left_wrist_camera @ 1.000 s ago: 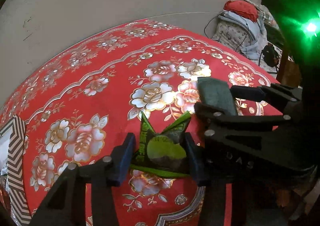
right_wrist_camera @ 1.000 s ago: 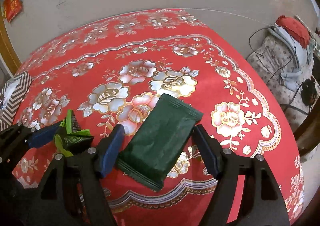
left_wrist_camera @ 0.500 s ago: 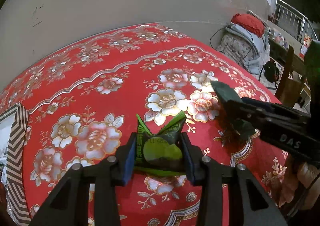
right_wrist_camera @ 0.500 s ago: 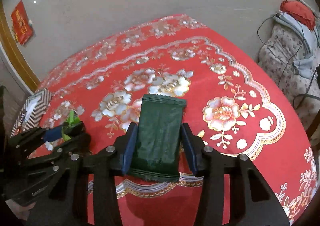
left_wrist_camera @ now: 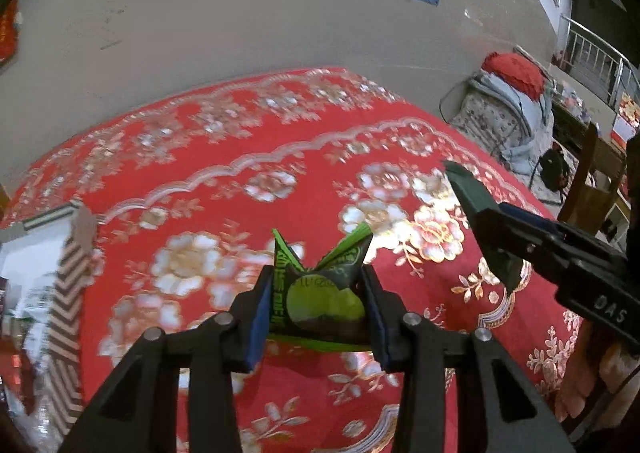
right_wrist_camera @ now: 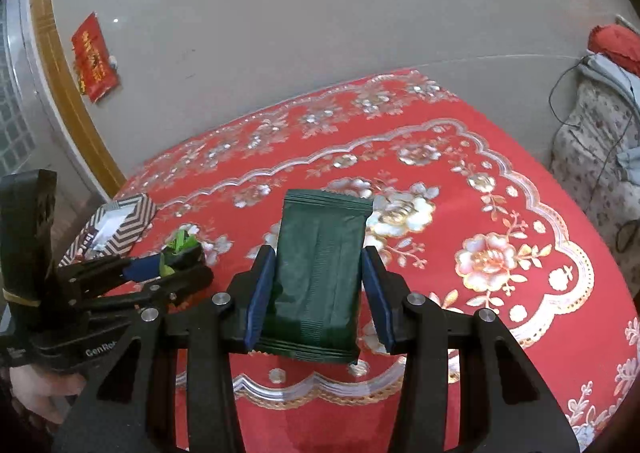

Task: Organize snacks
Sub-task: 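Carry both green packets over the white box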

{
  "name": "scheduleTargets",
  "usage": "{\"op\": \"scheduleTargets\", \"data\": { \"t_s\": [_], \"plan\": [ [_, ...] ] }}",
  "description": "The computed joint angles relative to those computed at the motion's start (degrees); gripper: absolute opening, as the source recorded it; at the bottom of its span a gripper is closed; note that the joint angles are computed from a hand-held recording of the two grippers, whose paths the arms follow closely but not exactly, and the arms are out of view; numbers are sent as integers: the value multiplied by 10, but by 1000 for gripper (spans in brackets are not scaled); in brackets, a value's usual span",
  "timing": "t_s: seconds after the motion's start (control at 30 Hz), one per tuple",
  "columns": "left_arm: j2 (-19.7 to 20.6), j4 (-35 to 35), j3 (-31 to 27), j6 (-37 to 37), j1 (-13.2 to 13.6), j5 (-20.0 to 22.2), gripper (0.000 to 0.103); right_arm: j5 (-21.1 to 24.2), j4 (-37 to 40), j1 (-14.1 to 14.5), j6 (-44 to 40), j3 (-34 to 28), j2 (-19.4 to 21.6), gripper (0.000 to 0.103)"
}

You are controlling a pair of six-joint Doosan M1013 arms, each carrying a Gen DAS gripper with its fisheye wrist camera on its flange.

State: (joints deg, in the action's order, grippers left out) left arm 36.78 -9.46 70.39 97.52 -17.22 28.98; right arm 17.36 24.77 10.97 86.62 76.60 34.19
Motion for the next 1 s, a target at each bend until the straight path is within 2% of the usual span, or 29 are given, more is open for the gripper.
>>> {"op": "scheduleTargets", "data": {
  "t_s": [0.1,0.2,0.43,0.73,1.0],
  "plan": [
    [-16,26,15,-24,8,-26,44,-15,48,8,-51,1,-8,44],
    [-31,83,29,-72,17,-45,44,-19,79,19,-97,-7,-10,44],
    [-58,177,58,-168,50,-71,44,-1,112,54,-185,-58,7,44],
    [-61,299,69,-294,93,-66,44,43,136,97,-264,-136,48,44],
    [-58,306,73,-305,116,-51,44,92,117,125,-267,-212,92,43]
  ]
}}
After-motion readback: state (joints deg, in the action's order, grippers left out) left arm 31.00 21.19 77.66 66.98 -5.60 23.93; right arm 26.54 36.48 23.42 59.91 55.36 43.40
